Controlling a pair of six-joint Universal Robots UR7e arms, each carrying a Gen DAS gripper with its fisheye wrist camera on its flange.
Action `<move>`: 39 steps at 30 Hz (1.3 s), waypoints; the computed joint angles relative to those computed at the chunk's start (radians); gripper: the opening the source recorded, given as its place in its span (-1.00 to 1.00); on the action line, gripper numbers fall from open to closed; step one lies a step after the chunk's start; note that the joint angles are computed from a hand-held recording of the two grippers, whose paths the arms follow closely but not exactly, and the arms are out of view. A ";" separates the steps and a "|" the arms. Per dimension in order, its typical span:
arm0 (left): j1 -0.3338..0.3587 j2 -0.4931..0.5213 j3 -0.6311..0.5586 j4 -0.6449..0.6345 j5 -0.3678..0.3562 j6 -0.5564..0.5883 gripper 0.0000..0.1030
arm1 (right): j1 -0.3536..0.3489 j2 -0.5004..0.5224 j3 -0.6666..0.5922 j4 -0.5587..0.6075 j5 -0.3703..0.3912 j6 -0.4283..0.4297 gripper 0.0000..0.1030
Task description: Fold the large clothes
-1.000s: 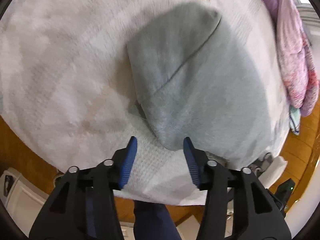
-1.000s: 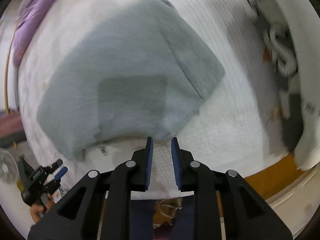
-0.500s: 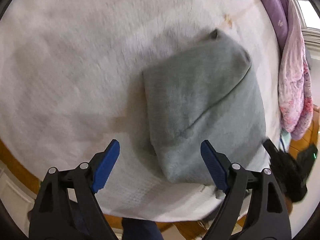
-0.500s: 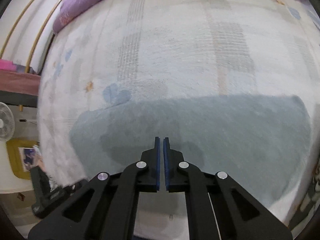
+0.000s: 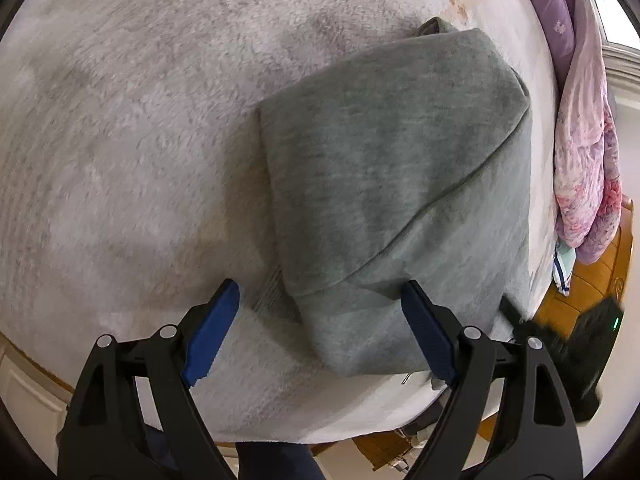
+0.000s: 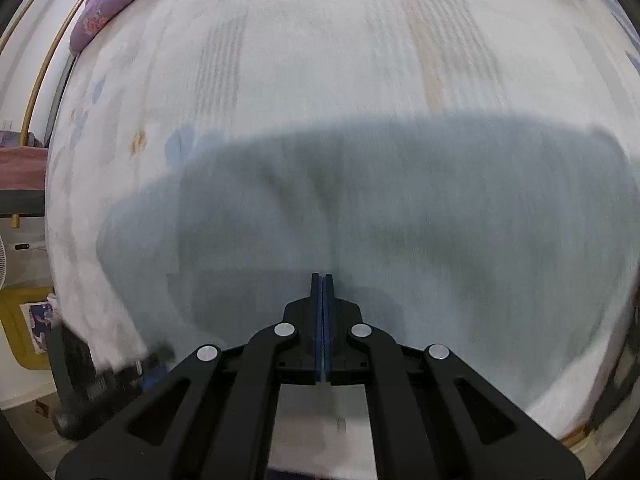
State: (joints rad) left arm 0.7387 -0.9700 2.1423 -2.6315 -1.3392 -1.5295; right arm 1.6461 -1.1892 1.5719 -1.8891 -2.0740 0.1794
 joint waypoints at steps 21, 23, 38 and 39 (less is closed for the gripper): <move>-0.024 0.098 -0.041 -0.084 0.061 0.142 0.70 | -0.077 -0.150 0.239 -0.175 0.039 -0.039 -1.00; -0.015 0.099 -0.031 -0.109 0.048 0.165 0.66 | -0.077 -0.157 0.239 -0.167 0.037 -0.061 -1.00; 0.079 0.164 -0.053 -0.302 -0.064 0.206 -0.51 | -0.007 -0.204 0.299 -0.223 0.078 -0.154 -0.56; 0.073 0.160 -0.061 -0.280 -0.055 0.220 -0.60 | 0.002 -0.209 0.303 -0.222 0.083 -0.152 -0.54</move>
State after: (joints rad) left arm 0.8115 -0.8103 2.0810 -2.9117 -1.3946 -1.3099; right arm 1.6478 -1.3979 1.8744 -2.1107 -1.9908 0.0275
